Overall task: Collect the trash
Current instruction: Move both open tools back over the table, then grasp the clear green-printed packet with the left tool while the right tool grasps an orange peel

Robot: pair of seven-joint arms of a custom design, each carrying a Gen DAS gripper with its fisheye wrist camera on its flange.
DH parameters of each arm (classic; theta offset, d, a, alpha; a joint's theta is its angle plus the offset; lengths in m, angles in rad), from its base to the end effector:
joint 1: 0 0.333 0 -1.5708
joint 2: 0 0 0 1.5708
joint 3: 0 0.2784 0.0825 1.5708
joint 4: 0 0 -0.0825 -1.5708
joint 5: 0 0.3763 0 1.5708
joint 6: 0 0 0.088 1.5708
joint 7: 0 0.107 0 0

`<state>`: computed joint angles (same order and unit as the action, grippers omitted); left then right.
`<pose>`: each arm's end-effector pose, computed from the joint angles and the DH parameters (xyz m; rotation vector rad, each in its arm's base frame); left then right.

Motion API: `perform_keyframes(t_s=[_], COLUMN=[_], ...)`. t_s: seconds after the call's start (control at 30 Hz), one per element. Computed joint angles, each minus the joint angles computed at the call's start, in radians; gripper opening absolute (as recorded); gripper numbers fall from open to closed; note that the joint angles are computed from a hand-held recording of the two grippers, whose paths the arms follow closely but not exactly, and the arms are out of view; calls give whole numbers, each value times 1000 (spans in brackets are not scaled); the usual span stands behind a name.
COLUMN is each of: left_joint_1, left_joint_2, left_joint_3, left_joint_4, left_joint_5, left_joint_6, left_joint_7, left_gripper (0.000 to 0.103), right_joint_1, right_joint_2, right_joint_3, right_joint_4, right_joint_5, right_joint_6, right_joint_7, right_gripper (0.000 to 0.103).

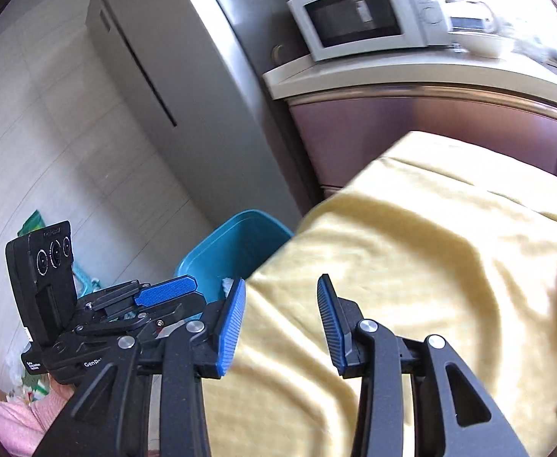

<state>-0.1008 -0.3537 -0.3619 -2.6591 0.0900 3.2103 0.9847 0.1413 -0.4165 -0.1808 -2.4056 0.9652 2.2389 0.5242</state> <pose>0.4035 -0.2128 0.4232 -1.7952 1.8075 -1.0976 0.4581 0.0030 0.4718 -1.9020 1.1670 0.0252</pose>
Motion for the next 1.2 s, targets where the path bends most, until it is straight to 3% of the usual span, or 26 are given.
perform_keyframes(t_s=[0.13,0.3,0.43,0.53,0.67,0.8,0.87,1.2], left_joint_1=[-60,-223,-295,-302,-342,-419,-435,-540], left_joint_2=[91,218,325,419,542,666,720,948], left_joint_3=[5,86,85,49,42,76,77,138], left_joint_4=[92,227,351,464,628,807,888,1232], left_joint_5=[12,-27,-93,-88,-30,53,67,152], left_joint_6=[2,-16,-46,-86,-163,-253,-290,-472], left_joint_7=[32,125,236,279,292,263,267,239], left_gripper=[36,36,39,42,46,51,57,61], right_joint_1=[-55,-124,-177,-208,-247,-284,-303,-357], right_joint_2=[-33,-55,-69,-62,-23,6,17,77], right_joint_3=[-38,-88,-130,-156,-192,-208,-212,-203], right_joint_4=[-30,-54,-61,-59,-34,-22,-19,21], right_joint_5=[-22,-44,-46,-35,-19,-1,4,52], right_joint_6=[19,47,72,101,111,101,89,39], right_joint_7=[13,35,42,42,31,25,17,-18], right_gripper=[37,37,37,37,37,37,37,37])
